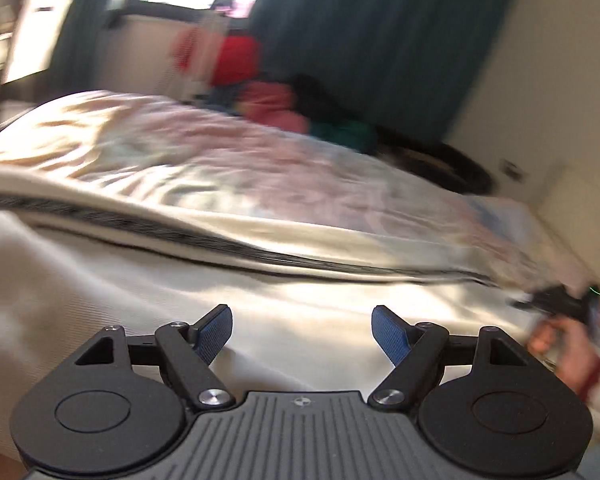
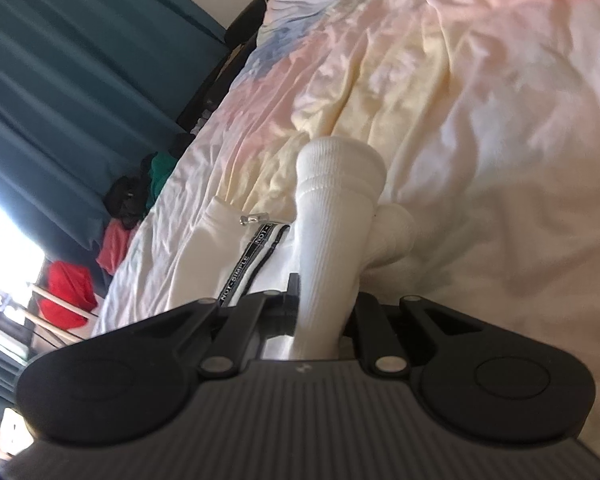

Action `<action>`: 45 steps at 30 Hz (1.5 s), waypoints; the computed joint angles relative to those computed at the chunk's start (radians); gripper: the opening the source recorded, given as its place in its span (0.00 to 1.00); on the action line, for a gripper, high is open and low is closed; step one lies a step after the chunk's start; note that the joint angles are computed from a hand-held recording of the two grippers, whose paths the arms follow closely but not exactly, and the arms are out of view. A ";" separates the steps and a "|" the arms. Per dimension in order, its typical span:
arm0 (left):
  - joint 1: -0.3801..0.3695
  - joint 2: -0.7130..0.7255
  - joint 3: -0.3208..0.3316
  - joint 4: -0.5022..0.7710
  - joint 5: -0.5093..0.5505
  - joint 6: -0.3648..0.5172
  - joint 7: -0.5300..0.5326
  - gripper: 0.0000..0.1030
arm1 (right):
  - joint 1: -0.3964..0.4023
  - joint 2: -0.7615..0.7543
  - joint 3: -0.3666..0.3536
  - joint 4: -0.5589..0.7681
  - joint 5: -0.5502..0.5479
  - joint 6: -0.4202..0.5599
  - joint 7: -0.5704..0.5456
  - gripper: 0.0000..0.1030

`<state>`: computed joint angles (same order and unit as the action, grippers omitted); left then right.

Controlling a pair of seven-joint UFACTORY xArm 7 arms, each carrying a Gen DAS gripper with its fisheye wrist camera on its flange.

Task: Fold clothes
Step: 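Lift the cuffs with the right gripper and fold them over toward the waistband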

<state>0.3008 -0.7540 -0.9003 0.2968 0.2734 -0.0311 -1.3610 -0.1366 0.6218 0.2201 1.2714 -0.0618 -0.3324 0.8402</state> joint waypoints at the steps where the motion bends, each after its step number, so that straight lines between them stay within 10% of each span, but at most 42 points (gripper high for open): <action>1: 0.004 0.016 0.002 0.016 0.001 0.054 0.006 0.75 | 0.023 -0.004 -0.023 0.003 0.008 0.005 -0.010 0.10; 5: -0.027 0.147 0.041 0.074 0.062 0.206 0.056 0.72 | 0.171 -0.025 -0.168 0.016 0.078 0.024 -0.091 0.10; 10: -0.108 0.205 0.118 0.102 0.118 0.292 0.093 0.73 | 0.567 -0.039 -0.546 0.006 0.261 -0.020 -0.338 0.10; 14: -0.160 0.189 0.170 0.079 0.146 0.287 0.057 0.73 | 0.711 -0.081 -0.635 -0.049 0.347 -0.145 -0.482 0.10; 24: -0.205 0.087 0.232 0.050 0.258 0.284 -0.057 0.73 | 0.825 -0.227 -0.475 -0.249 0.052 -0.560 -0.856 0.10; 30: -0.237 -0.129 0.271 -0.043 0.227 0.291 -0.118 0.75 | 0.851 -0.182 -0.345 -0.336 -0.206 -0.407 -1.054 0.10; 33: -0.266 -0.179 0.305 -0.083 0.179 0.287 -0.130 0.75 | 0.929 -0.140 -0.376 -0.352 -0.135 -0.362 -1.216 0.10; 45: -0.232 -0.274 0.294 -0.181 0.071 0.120 -0.141 0.75 | 0.790 -0.206 -0.149 -0.376 -0.127 -0.342 -1.211 0.10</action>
